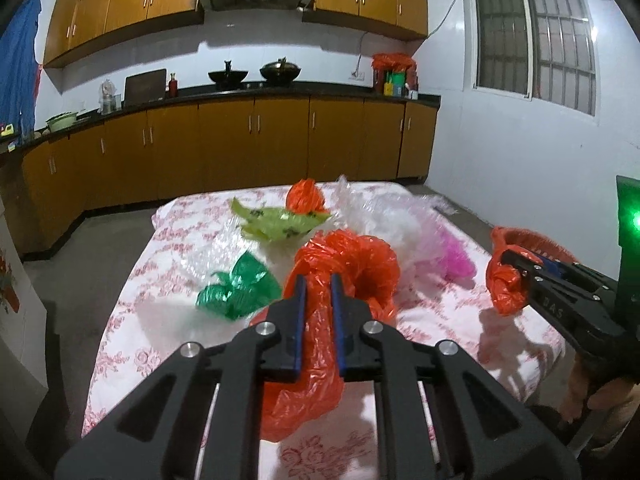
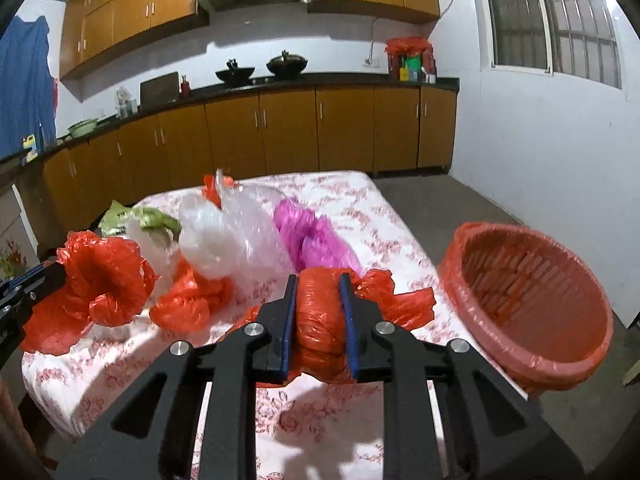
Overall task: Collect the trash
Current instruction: 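Lift both red bags and carry them over the orange basket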
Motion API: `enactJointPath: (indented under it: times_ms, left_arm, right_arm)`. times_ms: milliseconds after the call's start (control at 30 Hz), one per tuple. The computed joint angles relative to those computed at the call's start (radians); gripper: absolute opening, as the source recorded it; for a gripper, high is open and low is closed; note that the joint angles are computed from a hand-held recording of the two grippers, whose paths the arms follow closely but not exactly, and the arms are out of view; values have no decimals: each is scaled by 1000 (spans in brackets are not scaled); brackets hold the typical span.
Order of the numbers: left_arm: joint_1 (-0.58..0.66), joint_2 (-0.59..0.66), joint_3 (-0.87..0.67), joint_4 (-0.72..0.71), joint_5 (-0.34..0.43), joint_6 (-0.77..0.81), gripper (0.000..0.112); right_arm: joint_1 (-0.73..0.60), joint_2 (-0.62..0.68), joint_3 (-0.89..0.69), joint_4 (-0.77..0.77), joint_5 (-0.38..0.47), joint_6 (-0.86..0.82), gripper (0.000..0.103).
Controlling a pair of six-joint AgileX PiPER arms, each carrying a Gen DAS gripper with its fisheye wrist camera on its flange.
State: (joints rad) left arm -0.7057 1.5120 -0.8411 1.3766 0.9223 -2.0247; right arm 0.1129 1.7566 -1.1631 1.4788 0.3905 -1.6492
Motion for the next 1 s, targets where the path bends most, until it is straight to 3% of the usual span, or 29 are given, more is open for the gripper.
enactJointPath:
  times_ms: [500,800,1000]
  left_arm:
    - [-72,-7,-145,26,51,85,13]
    - [-8,113,-329,26,-72,160,13]
    - [46,266,-536,-12,-194,273,13]
  right_arm:
    - [-105,-64,-42,70,106,-44,20]
    - [-190,-29,-128,81,100,-53,20]
    - [-241,49,-251,-4,60,44,20]
